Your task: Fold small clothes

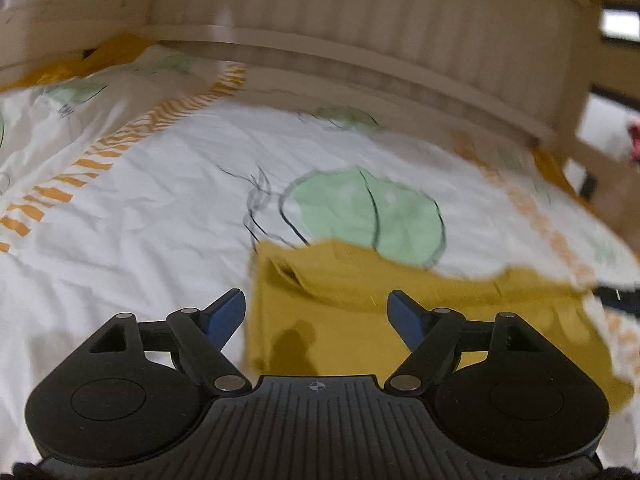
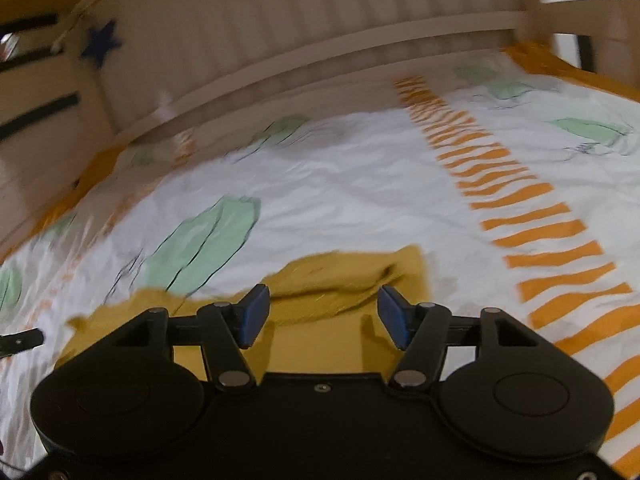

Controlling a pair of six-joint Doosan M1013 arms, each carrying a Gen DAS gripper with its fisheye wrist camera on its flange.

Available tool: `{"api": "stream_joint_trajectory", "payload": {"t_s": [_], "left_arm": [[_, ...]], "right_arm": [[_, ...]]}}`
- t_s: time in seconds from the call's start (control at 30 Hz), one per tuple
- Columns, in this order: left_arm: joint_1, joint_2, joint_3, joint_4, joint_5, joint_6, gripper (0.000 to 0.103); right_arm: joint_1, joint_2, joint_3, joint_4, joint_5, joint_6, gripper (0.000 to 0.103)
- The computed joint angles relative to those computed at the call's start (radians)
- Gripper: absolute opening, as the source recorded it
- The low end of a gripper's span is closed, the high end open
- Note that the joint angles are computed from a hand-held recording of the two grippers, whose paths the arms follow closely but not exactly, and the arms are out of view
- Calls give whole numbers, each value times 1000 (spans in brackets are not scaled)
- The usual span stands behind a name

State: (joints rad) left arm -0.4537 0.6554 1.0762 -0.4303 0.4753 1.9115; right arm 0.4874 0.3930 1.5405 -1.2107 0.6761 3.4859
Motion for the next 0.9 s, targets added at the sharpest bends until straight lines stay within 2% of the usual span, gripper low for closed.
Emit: {"api": "stream_joint_trajectory", "payload": {"t_s": [0.2,0.3,0.4,0.53,0.77,0.9], "left_arm": [[-42,-36,64,193,19,-40,77],[-54,-22,44,290,72,-105,77],[-54,-9,27,296,112,-137,77],[-54,12,-7,309,164,-157,77],[-55,27,-28,312,199,-175,81],[-53,29,-27,298,199,-174,83]], "right_arm": [[17,36,-66,135,-41,-225,72],[21,57,-103,204,-49,-334,72],[24,78,-137,265,-41,-426,72],[26,112,-190,327,9,-522,72],[13,180,-298,435,124,-662,74],[2,207,-346,464,163,-709,77]]}}
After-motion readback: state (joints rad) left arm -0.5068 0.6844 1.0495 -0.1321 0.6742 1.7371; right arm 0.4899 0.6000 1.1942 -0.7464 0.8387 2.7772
